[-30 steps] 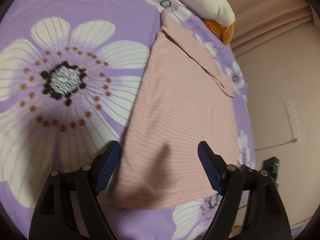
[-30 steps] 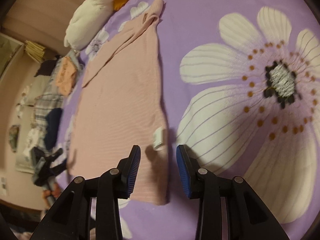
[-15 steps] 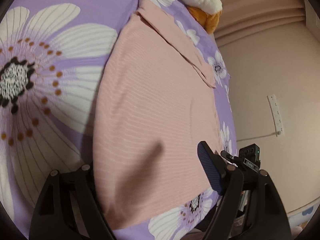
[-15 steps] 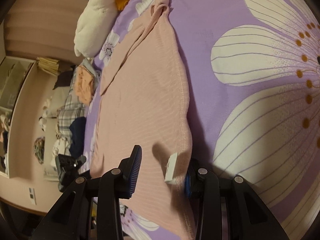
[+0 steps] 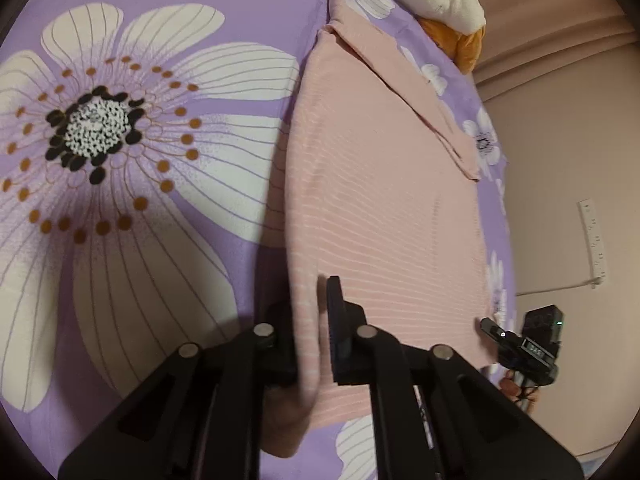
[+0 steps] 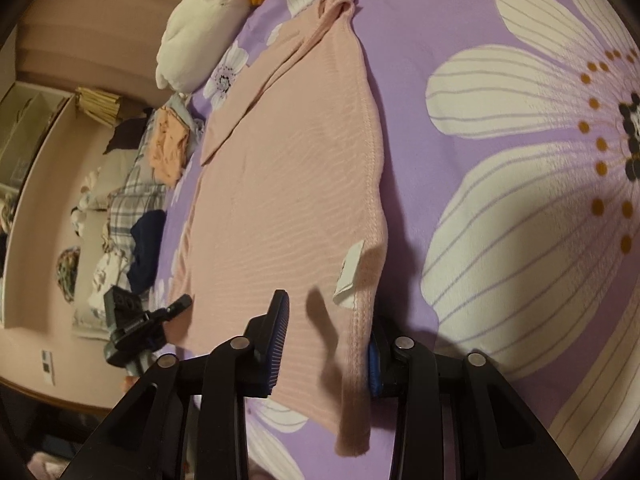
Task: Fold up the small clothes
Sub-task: 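Lift the hem with both grippers and fold it toward the collar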
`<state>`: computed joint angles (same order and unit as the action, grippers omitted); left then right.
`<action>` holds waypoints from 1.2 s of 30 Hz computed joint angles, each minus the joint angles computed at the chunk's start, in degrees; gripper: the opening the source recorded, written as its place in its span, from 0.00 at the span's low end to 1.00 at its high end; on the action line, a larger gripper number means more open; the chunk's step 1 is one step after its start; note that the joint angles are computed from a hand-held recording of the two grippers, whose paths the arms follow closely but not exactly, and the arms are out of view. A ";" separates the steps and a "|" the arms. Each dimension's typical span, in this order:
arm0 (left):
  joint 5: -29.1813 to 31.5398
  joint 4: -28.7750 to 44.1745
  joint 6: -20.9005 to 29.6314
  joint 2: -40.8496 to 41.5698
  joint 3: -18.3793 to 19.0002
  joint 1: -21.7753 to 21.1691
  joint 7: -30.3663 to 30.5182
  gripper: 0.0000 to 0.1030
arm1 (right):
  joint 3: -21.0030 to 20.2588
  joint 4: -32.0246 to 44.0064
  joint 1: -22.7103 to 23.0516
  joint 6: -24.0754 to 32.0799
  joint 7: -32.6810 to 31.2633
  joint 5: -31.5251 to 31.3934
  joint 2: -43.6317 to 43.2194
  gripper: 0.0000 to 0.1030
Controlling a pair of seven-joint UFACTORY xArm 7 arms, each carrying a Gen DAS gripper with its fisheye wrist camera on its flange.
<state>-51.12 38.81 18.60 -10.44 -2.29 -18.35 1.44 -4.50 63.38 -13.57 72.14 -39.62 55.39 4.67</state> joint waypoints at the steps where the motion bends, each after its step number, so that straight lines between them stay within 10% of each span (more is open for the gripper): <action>1: 2.14 0.01 -0.34 0.05 -0.63 0.46 -1.69 0.07 | 0.14 -0.24 0.22 -0.96 -0.06 -0.29 -0.23 0.26; 4: 7.76 0.57 -0.80 0.62 -1.57 1.10 -5.67 0.06 | 0.23 -0.99 0.62 -2.99 -0.63 -0.41 -0.71 0.17; 13: -14.35 2.63 -3.44 -1.34 1.38 -3.93 15.55 0.03 | -0.86 -1.90 -0.05 -1.23 -4.69 7.33 -3.02 0.07; 36: 5.81 -2.45 -7.77 -15.29 1.12 -9.30 2.25 0.02 | -4.66 -4.79 0.69 3.89 -10.63 12.00 -11.46 0.05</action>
<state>-45.30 36.37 10.83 -25.73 -1.17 -27.65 3.69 -9.16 58.60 -12.88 76.03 -50.24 67.39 -6.78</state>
